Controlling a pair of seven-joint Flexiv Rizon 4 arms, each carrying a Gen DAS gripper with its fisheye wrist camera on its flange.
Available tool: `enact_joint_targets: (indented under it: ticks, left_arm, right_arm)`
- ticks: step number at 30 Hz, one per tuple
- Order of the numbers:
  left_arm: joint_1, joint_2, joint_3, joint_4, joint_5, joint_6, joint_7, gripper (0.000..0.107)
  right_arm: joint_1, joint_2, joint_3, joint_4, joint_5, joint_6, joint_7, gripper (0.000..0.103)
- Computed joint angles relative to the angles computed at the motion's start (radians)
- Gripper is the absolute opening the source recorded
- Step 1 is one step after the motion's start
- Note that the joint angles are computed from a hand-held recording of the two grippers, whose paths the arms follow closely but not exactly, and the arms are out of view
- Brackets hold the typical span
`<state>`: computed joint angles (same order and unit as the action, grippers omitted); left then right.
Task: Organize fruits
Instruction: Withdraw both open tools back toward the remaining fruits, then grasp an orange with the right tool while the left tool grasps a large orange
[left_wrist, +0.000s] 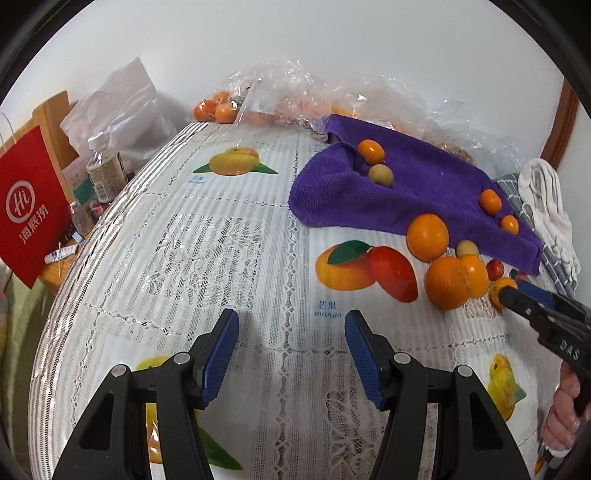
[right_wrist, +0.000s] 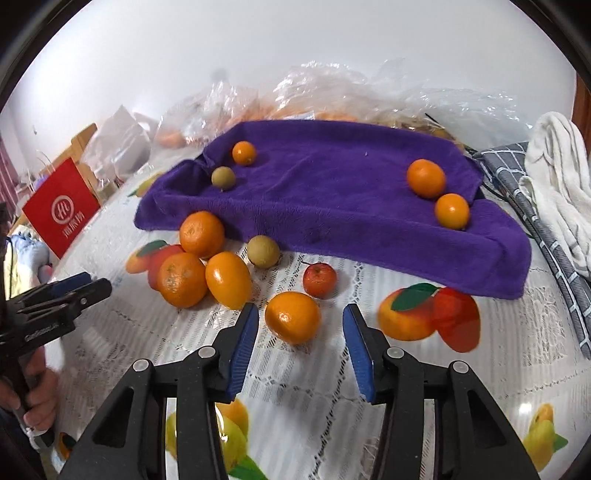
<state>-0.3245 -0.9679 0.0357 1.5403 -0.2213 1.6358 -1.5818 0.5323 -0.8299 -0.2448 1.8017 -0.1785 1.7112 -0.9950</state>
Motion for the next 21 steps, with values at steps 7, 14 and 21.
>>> enact_joint_targets:
  ticks: [7,14,21]
  left_arm:
    - [-0.046,-0.003,0.06,-0.014,0.008,-0.035,-0.016,0.074]
    - [0.053,0.019,-0.091,0.011,0.029,-0.021,0.029,0.073]
    - [0.107,-0.001,-0.219,-0.014,0.034,0.016,0.106,0.074]
  right_arm:
    - [-0.022,-0.02,0.022,-0.023,-0.032,-0.022,-0.011,0.034]
    - [0.037,0.013,-0.073,0.063,0.04,0.075,-0.027,0.034]
    - [0.079,0.017,-0.172,0.126,0.14,0.071,-0.05,0.034]
